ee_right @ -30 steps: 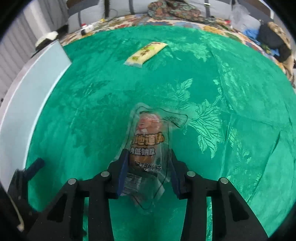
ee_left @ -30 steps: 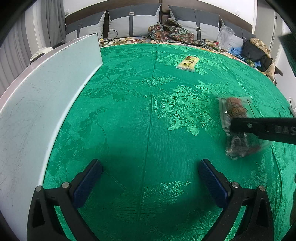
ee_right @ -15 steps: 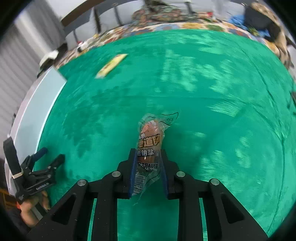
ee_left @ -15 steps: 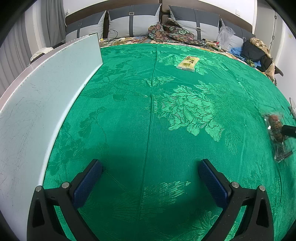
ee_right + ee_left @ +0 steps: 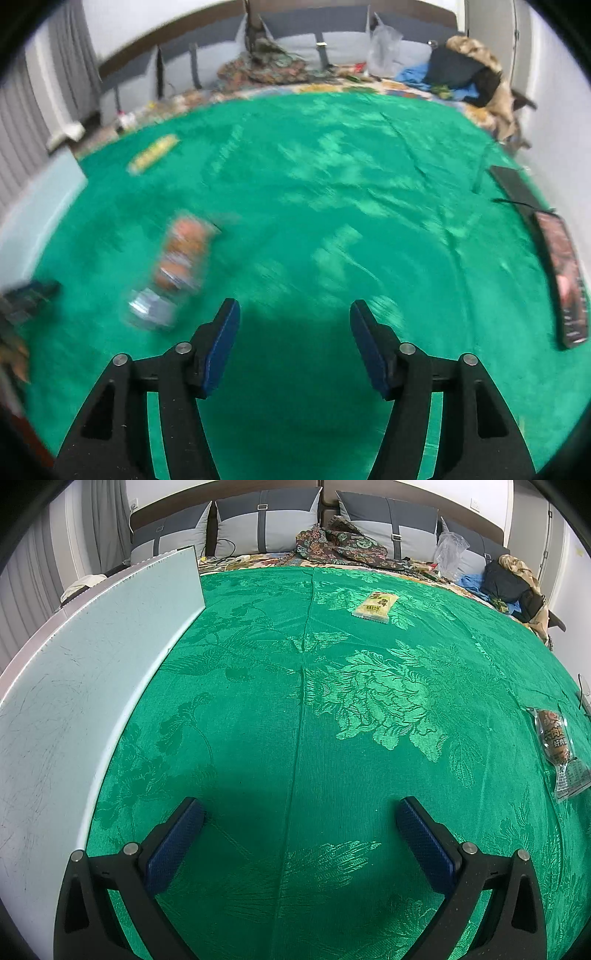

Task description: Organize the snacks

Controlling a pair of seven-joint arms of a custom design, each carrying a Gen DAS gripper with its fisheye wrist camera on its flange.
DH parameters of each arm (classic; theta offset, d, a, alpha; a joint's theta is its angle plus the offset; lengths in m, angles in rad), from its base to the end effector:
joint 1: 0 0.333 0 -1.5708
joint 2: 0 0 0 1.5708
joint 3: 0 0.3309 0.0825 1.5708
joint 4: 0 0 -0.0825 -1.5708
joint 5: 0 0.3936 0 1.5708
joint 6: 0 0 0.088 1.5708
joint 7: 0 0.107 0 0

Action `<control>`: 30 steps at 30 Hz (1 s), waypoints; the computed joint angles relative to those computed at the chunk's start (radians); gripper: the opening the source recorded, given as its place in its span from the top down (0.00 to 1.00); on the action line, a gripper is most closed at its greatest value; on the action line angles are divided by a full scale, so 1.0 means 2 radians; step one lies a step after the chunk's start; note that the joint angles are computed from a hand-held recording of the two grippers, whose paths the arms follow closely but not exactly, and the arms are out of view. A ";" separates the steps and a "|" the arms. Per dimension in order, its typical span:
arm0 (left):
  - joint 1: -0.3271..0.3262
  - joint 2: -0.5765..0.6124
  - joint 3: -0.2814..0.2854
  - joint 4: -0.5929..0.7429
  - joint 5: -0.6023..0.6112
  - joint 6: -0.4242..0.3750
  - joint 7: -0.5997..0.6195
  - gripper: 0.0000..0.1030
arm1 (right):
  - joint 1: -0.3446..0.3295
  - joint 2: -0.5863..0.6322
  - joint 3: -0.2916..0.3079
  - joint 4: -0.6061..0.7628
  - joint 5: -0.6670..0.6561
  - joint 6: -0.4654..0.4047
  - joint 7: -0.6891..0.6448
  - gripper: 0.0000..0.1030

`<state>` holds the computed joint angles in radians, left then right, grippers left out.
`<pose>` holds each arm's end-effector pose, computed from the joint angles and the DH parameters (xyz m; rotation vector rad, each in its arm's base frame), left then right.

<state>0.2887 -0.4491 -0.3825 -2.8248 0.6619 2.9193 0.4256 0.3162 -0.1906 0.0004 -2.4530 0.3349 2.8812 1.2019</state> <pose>0.3822 -0.0671 0.3675 -2.1659 1.3918 -0.4664 0.4865 0.1395 0.4475 -2.1231 1.4245 -0.4197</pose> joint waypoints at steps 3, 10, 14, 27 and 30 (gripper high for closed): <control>-0.001 -0.001 0.001 -0.001 -0.001 0.001 0.000 0.00 | -0.006 0.007 0.002 -0.009 -0.017 0.023 0.000 0.36; -0.130 0.081 0.140 0.085 -0.150 -0.046 0.244 0.00 | 0.007 0.005 -0.013 -0.020 0.012 0.041 -0.036 0.27; -0.124 0.154 0.149 0.186 -0.202 -0.038 0.318 0.00 | 0.008 0.004 -0.012 -0.021 0.016 0.041 -0.040 0.26; -0.148 0.375 0.178 0.451 -0.188 -0.130 0.305 0.41 | 0.008 0.002 -0.012 -0.024 0.016 0.042 -0.038 0.25; -0.151 0.372 0.181 0.445 -0.181 -0.114 0.299 0.70 | 0.008 0.003 -0.012 -0.024 0.017 0.042 -0.039 0.25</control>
